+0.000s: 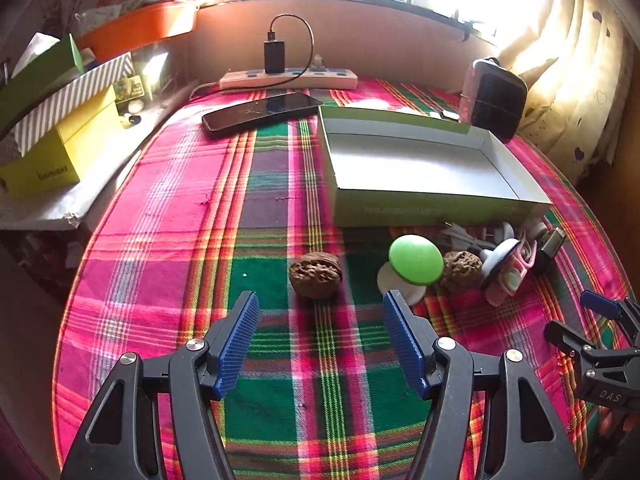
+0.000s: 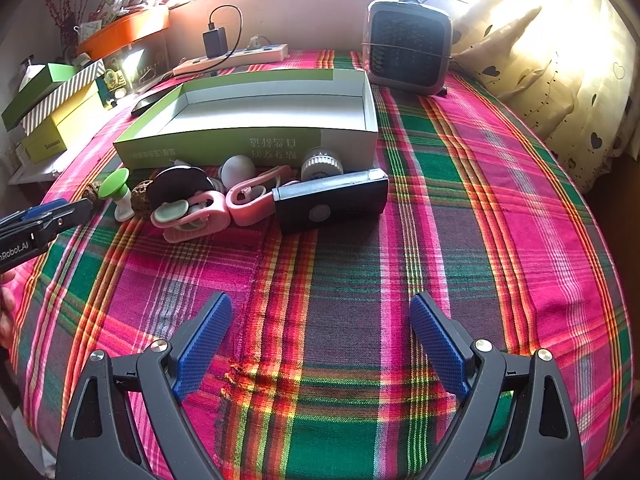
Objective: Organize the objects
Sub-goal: 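Move left tool toward the walnut while right tool approaches the black rectangular device, then close left tool on the walnut while right tool closes on the black device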
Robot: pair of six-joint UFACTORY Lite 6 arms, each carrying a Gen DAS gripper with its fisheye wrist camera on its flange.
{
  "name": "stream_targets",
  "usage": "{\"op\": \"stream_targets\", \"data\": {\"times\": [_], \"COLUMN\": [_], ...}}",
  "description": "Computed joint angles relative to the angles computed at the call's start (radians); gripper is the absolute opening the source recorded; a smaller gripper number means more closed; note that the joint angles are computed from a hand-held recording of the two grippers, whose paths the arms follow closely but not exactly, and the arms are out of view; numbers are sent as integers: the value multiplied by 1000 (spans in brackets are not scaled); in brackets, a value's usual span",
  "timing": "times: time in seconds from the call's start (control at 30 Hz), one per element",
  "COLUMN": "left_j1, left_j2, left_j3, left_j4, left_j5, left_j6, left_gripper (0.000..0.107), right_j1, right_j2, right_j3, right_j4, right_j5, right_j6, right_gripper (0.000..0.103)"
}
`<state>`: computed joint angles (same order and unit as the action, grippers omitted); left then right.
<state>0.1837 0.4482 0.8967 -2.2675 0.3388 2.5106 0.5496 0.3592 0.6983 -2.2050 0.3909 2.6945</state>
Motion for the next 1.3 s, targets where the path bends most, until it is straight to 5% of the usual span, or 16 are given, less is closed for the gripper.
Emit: {"op": "stream_targets", "data": {"times": [0.13, 0.33, 0.77, 1.3], "left_j1": [11, 26, -3, 0], "left_j2": [56, 128, 140, 138], "left_j3": [68, 138, 154, 149], "left_j4": [40, 90, -33, -48], "left_j5": [-13, -20, -54, -55], "left_j6": [-42, -103, 34, 55], "left_gripper": [64, 63, 63, 63], "right_j1": [-34, -40, -88, -161], "right_j2": [-26, -5, 131, -49], "right_j3": [10, 88, 270, 13], "right_j4": [-47, 118, 330, 259], "right_j5": [-20, 16, -5, 12], "right_j6": [33, -120, -283, -188], "right_gripper": [91, 91, 91, 91]}}
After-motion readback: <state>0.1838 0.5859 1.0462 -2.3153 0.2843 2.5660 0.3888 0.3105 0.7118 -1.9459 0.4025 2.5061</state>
